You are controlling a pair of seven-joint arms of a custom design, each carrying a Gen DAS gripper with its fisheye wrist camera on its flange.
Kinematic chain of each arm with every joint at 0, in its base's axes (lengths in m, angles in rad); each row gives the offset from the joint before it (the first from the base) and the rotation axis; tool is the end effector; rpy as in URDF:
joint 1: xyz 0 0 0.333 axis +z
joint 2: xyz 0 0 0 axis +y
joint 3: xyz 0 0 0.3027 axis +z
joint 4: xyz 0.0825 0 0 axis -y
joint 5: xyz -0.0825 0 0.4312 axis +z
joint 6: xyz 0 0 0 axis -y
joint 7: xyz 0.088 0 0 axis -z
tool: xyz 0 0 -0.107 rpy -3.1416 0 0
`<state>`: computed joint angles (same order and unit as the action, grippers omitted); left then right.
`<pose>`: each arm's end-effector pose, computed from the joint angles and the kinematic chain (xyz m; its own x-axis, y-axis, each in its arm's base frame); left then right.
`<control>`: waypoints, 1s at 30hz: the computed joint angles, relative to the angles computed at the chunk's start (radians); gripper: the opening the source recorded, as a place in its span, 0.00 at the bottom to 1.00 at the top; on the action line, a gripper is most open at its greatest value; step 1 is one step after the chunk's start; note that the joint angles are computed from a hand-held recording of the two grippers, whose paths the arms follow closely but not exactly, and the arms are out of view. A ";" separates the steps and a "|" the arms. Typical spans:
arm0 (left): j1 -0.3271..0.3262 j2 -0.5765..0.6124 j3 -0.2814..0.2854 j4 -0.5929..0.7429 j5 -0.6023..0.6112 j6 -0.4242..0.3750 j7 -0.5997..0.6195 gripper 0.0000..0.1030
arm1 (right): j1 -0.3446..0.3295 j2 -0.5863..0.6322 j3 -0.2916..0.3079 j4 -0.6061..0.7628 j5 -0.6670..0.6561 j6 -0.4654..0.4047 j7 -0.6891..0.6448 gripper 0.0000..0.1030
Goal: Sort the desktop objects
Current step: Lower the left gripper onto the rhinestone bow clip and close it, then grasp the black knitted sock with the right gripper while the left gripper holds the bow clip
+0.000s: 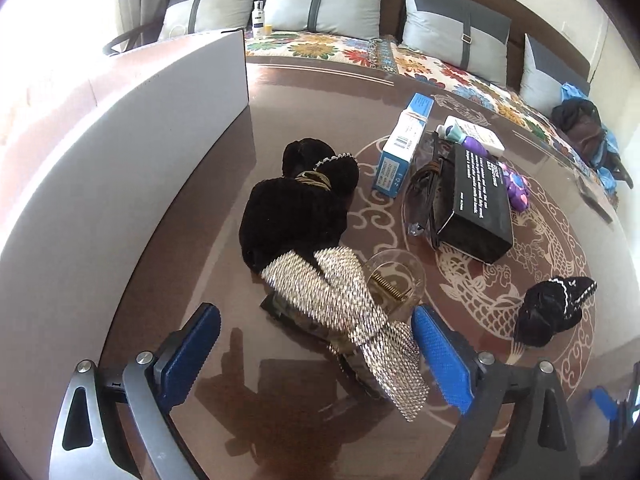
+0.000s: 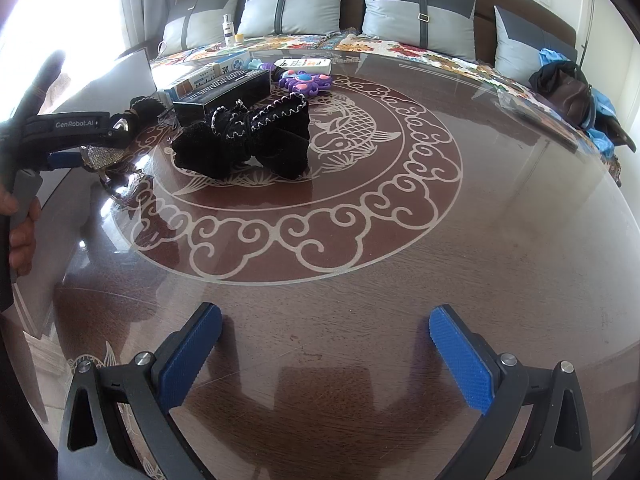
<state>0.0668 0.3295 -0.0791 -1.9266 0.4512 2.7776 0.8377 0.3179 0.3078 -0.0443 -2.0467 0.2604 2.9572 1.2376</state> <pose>0.6887 -0.0248 0.3325 0.3279 -0.9429 0.0584 -0.7870 -0.3069 -0.5352 0.6452 0.1643 0.3111 0.3577 -0.9337 0.0188 -0.7619 -0.3034 -0.5723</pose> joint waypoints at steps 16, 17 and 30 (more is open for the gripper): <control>-0.029 0.109 0.015 0.124 0.042 -0.040 0.018 0.78 | 0.000 0.000 0.000 0.000 0.002 0.000 -0.002 1.00; -0.014 0.105 0.005 0.110 0.028 -0.003 0.026 0.72 | 0.000 0.000 0.000 0.000 0.002 0.000 -0.002 1.00; 0.060 -0.224 -0.084 -0.362 -0.123 0.251 0.252 0.70 | -0.005 -0.001 0.006 -0.002 0.012 0.002 -0.012 1.00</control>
<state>0.1269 0.1056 -0.1629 -2.2887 0.3282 3.0285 1.0901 0.3131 0.3065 -0.0383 -2.0486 0.2721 2.9592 1.2258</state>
